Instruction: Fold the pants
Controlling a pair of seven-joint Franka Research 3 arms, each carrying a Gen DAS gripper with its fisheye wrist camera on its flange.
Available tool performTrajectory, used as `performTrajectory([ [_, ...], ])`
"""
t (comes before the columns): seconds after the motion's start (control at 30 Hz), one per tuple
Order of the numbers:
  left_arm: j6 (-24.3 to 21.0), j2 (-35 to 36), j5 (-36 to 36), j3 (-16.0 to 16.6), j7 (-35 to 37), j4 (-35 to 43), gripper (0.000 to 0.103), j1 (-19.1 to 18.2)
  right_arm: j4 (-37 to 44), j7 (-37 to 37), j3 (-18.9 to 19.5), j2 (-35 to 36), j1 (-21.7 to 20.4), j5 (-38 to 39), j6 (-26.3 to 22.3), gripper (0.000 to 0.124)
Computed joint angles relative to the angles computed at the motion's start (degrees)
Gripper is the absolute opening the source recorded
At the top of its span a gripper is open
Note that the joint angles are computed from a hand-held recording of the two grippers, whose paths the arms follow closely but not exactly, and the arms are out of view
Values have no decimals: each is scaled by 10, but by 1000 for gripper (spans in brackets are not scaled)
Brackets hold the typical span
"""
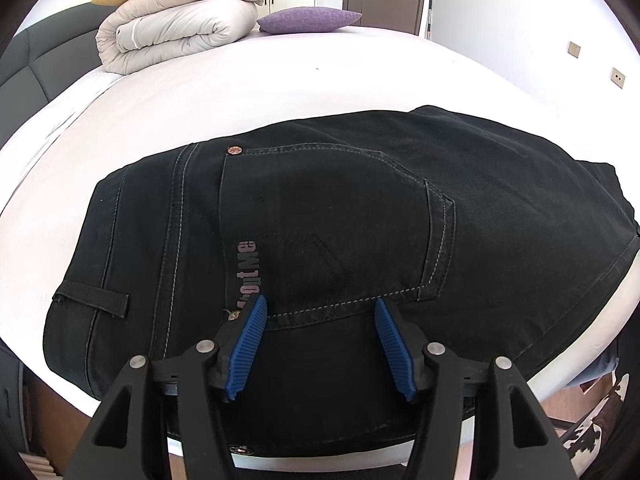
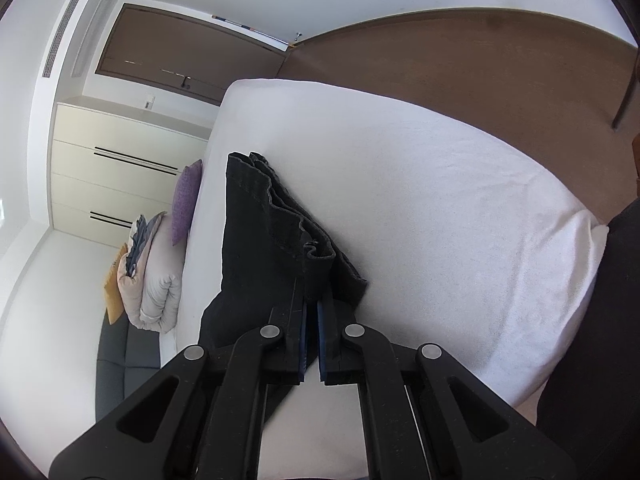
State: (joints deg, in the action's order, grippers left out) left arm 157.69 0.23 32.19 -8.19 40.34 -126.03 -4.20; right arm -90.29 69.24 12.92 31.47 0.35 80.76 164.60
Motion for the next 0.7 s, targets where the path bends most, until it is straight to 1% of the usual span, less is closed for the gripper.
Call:
performTrajectory([
  [0.03, 2, 0, -1, 0, 0, 0, 60, 0, -4, -5, 6, -4, -9, 17, -10, 2],
  [0.07, 6, -2, -2, 1, 1, -4, 61, 0, -11, -12, 4, -11, -9, 26, -2, 4],
  [0.1, 8, -2, -1, 1, 1, -5, 62, 1, -21, 14, -12, -21, 6, -1, 18, 6],
  [0.13, 9, -2, 2, 0, -2, -5, 63, 1, -43, 80, -48, -37, 40, -69, 52, 8],
  [0.17, 10, -2, 4, 0, -3, -5, 64, 0, -64, 130, -64, -52, 55, -121, 82, 17],
  [0.2, 11, -2, 5, 0, -4, -6, 65, 0, -74, 140, -60, -63, 53, -133, 100, 25],
  [0.23, 11, -1, 7, 0, -5, -5, 65, 0, -71, 110, -36, -69, 34, -112, 102, 28],
  [0.27, 12, -1, 8, 0, -5, -5, 66, 0, -61, 52, -3, -71, 9, -76, 91, 33],
  [0.3, 11, 0, 9, 0, -6, -4, 66, 0, -48, 30, 10, -71, 1, -74, 53, 46],
  [0.33, 12, 1, 10, 0, -7, -3, 66, 0, -33, 3, 21, -66, -4, -61, 9, 50],
  [0.4, 12, 3, 14, 0, -10, -1, 66, -1, 8, -49, 49, -41, -16, -15, -112, 51],
  [0.43, 10, 5, 17, 0, -13, 1, 66, -1, 45, -37, 55, -14, -6, -21, -166, 51],
  [0.47, 8, 6, 21, 0, -16, 4, 66, -2, 71, -25, 56, 7, 6, -32, -206, 51],
  [0.5, 7, 6, 24, 0, -19, 3, 66, -2, 101, -11, 56, 33, 23, -42, -236, 51],
  [0.53, 6, 5, 27, 0, -20, 3, 66, -3, 125, 1, 57, 55, 37, -45, -253, 51],
  [0.6, 9, 5, 28, 1, -20, 2, 67, -3, 196, 72, 47, 111, 68, -95, -302, 51],
  [0.7, 14, 2, 28, 1, -23, -3, 67, -2, 272, 134, 42, 165, 98, -153, -321, 52],
])
